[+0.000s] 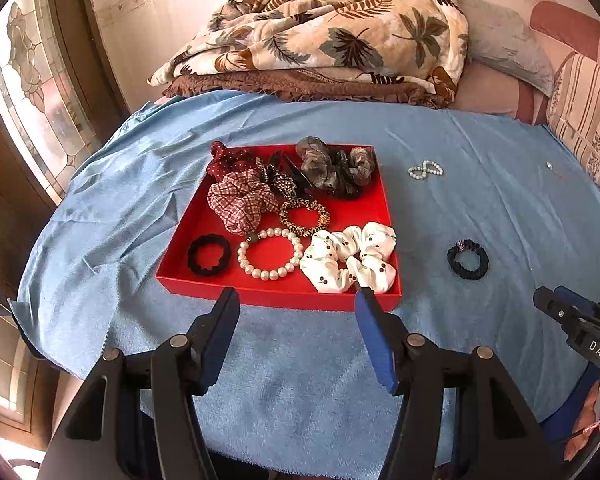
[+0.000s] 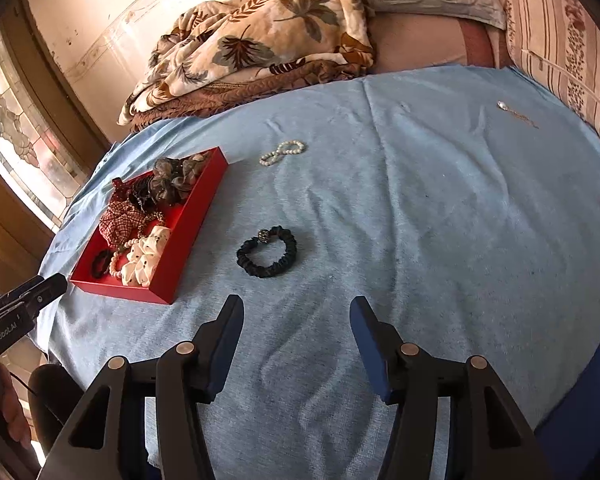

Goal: Organize jewelry
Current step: 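Move the left tool to the pearl infinity bracelet while the right approaches the black beaded bracelet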

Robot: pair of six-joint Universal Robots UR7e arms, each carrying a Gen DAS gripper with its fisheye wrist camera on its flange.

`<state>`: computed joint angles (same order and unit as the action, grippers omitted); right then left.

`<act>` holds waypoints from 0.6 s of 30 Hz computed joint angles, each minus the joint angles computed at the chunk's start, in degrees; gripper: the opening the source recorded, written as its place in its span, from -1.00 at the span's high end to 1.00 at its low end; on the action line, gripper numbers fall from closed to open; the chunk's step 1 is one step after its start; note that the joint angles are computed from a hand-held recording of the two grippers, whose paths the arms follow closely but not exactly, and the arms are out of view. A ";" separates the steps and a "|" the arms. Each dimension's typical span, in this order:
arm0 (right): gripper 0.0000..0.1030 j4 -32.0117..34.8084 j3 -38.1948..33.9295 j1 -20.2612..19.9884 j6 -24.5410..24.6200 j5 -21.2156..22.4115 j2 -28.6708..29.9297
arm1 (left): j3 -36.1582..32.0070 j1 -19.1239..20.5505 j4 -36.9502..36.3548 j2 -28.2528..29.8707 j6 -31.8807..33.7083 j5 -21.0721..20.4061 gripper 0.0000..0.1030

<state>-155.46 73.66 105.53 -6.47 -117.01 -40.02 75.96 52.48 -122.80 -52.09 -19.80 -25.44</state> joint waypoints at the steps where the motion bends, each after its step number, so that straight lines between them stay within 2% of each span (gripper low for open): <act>1: -0.16 0.06 0.02 -0.06 0.10 0.02 -0.01 | -0.10 0.00 0.28 0.13 -0.02 0.05 -0.15; 9: -0.16 0.83 -0.24 -0.53 0.02 0.31 0.35 | -1.21 0.58 2.18 0.93 -0.41 -0.47 -0.16; 18: -0.16 2.76 -2.35 -1.29 -0.50 1.36 1.62 | -5.08 1.47 0.77 3.55 4.28 -1.09 -0.16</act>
